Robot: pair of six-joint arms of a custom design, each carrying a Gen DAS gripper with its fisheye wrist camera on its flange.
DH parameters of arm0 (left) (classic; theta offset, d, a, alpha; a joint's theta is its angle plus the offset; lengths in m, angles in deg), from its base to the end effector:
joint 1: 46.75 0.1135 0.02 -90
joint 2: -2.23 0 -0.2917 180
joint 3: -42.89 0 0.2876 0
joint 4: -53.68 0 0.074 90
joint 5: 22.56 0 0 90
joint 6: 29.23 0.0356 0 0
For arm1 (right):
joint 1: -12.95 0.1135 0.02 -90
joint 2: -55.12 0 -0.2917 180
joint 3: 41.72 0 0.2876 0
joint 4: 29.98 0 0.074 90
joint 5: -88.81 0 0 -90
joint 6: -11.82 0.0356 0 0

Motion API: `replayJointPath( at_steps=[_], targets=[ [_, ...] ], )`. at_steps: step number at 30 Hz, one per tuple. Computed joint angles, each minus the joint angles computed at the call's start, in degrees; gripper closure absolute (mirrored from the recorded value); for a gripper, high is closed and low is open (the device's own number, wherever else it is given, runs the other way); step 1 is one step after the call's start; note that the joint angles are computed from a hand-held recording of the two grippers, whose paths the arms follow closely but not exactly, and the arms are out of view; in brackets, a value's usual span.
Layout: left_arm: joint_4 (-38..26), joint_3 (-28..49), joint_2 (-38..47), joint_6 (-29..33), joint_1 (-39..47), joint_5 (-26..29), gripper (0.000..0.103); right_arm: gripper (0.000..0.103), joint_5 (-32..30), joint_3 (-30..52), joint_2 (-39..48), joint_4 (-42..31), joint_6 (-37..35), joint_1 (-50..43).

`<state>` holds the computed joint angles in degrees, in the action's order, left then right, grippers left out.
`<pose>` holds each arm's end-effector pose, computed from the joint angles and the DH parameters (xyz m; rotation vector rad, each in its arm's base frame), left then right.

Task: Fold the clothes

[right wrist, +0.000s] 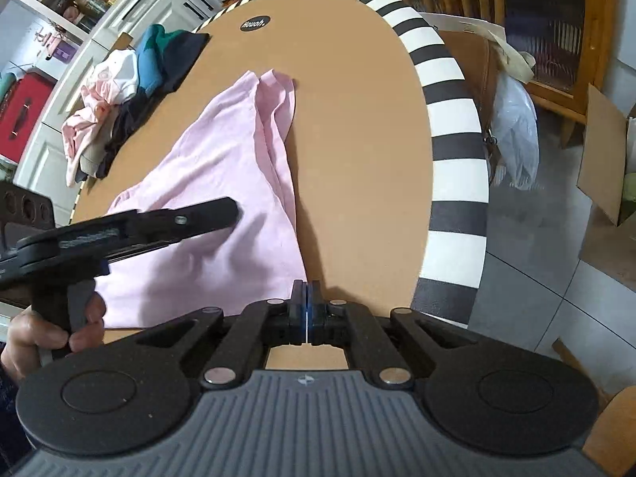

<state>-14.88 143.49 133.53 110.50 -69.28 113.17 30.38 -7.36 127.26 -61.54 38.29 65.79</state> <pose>0.4003 -0.1936 0.0882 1.6025 2.3604 -1.2230 0.1324 0.1439 0.1173 1.4474 2.0853 0.3933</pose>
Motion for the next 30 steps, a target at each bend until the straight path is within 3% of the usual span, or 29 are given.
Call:
replayJointPath(
  at_steps=[6, 10, 12, 14, 17, 19, 20, 21, 23, 26, 28, 29, 30],
  targets=[
    [6.1, 0.9, 1.4, -7.7, -3.1, 2.0, 0.086, 0.096, -3.3, 8.0, 4.5, -15.9, -3.3, 1.0],
    [7.8, 0.7, 1.1, -9.6, -4.8, 1.9, 0.086, 0.095, 4.7, 12.1, 3.8, -27.2, -9.4, -1.2],
    [7.5, -0.7, 0.4, -7.5, -4.9, 1.5, 0.086, 0.095, 8.7, 11.7, 1.3, -23.7, -21.8, -7.6],
    [8.4, -3.2, -0.9, -5.5, -4.5, 1.5, 0.086, 0.095, 8.8, 11.1, 0.6, -14.2, -41.5, -16.3],
    [8.8, -6.4, -3.4, -2.6, -3.6, 0.9, 0.086, 0.092, -0.2, 11.6, 4.3, -0.5, -66.1, -28.9],
    [8.8, -8.5, -5.7, 0.5, -2.4, 0.9, 0.085, 0.080, -4.4, 13.3, 8.2, 3.9, -75.7, -34.1],
    [8.8, -9.5, -7.1, 2.7, -1.5, 1.1, 0.082, 0.064, -5.5, 14.1, 9.8, 4.9, -78.9, -35.9],
    [8.7, -10.3, -8.3, 4.6, -0.4, 1.3, 0.080, 0.059, -6.5, 15.0, 11.5, 5.7, -82.1, -37.5],
    [8.4, -10.9, -9.7, 6.6, 2.1, 1.8, 0.072, 0.059, -12.0, 13.4, 10.9, 8.9, -80.3, -42.1],
    [10.8, -11.1, -10.3, 4.3, 5.3, 1.9, 0.070, 0.061, -21.1, 11.2, 10.3, 13.5, -76.3, -49.4],
    [13.5, -11.3, -10.0, 1.2, 6.7, 0.7, 0.070, 0.076, -27.4, 10.4, 11.3, 16.4, -73.1, -54.1],
    [13.8, -10.9, -9.5, 0.0, 7.2, 0.3, 0.070, 0.100, -28.6, 9.8, 11.5, 17.3, -71.7, -54.7],
    [14.0, -10.5, -9.1, -1.2, 7.6, -0.1, 0.070, 0.102, -29.5, 9.1, 11.6, 18.1, -70.5, -54.9]
  ],
)
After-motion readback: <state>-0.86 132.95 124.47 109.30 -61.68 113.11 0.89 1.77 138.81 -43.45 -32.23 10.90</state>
